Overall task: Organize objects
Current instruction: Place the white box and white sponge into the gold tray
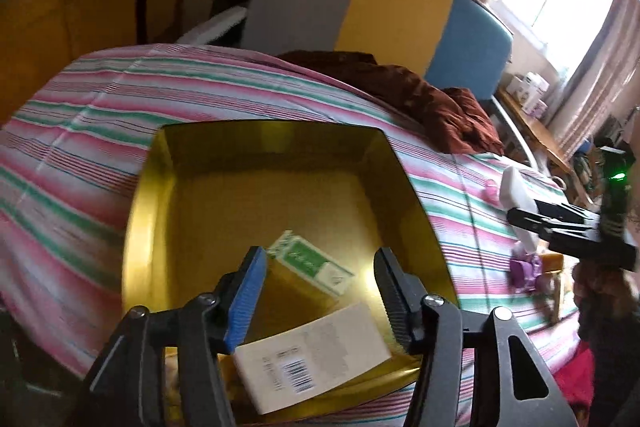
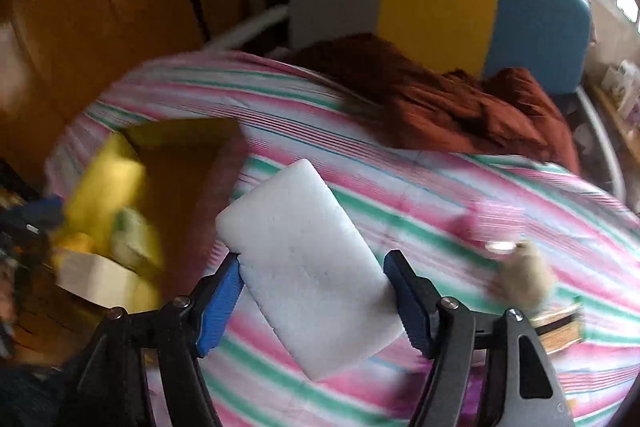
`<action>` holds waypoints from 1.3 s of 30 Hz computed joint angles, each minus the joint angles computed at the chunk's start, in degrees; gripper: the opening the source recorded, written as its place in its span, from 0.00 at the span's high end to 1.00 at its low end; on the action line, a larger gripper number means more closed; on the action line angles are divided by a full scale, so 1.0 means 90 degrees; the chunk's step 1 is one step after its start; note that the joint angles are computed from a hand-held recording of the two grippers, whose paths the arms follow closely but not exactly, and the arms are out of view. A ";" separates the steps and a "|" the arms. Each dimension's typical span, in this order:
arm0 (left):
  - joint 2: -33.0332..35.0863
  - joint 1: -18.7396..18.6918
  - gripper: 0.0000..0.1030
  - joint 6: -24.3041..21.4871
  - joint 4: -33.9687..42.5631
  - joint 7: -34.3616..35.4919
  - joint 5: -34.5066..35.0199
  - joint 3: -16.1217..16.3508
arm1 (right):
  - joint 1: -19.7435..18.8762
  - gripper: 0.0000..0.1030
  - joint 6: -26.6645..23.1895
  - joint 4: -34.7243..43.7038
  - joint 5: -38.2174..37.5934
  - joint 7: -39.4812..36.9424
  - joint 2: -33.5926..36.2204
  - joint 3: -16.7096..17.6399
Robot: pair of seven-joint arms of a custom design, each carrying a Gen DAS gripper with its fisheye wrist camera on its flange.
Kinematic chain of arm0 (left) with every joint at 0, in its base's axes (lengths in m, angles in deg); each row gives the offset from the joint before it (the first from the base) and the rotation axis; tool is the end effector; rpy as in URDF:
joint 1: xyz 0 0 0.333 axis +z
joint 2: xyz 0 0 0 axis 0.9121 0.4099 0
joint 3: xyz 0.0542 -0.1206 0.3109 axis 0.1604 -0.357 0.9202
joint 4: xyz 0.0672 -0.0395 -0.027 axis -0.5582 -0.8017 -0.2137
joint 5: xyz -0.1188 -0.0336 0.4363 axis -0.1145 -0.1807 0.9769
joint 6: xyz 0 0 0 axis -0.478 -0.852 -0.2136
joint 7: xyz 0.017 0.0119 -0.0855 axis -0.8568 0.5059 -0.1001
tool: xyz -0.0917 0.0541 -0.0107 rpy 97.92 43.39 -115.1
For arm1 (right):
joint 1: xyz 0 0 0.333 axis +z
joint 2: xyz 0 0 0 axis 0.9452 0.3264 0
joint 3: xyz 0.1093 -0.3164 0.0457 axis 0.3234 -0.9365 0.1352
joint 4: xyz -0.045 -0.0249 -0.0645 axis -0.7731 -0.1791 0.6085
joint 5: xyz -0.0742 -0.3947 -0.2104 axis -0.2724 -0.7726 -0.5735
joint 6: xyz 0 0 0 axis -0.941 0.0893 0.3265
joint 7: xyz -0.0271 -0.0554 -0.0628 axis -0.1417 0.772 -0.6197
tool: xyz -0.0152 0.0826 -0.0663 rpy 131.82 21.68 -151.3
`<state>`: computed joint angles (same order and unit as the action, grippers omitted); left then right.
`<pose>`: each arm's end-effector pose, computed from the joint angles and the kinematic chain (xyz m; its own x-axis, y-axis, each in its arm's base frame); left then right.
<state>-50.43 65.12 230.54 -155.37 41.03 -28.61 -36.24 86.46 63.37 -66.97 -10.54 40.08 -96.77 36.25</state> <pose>0.4997 -0.0314 0.5704 -0.0648 -0.9657 0.2516 -0.7968 -0.1018 -0.5956 0.5598 0.1363 0.5759 0.3407 -0.9330 -0.1156 -0.7967 -0.2212 -0.5624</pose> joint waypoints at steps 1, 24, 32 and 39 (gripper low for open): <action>-0.0071 0.0057 0.39 0.0076 -0.0073 -0.0047 0.0074 -0.0037 | 0.0108 0.30 0.0055 -0.0053 0.0241 0.0027 -0.0039 0.0028; -0.1091 0.0426 0.02 0.1208 -0.1060 -0.0641 0.1132 -0.0315 | 0.1038 0.15 0.0780 -0.0420 0.1125 0.1127 0.0063 0.0504; -0.1152 0.0425 0.01 0.1180 -0.1136 -0.0721 0.1161 -0.0302 | 0.1201 0.03 0.0985 -0.0561 0.1334 0.1203 0.0001 0.0359; -0.1124 0.0449 0.01 0.1074 -0.1143 -0.0747 0.1111 -0.0227 | 0.1155 0.03 0.1003 -0.0667 0.1132 0.1396 -0.0070 0.0374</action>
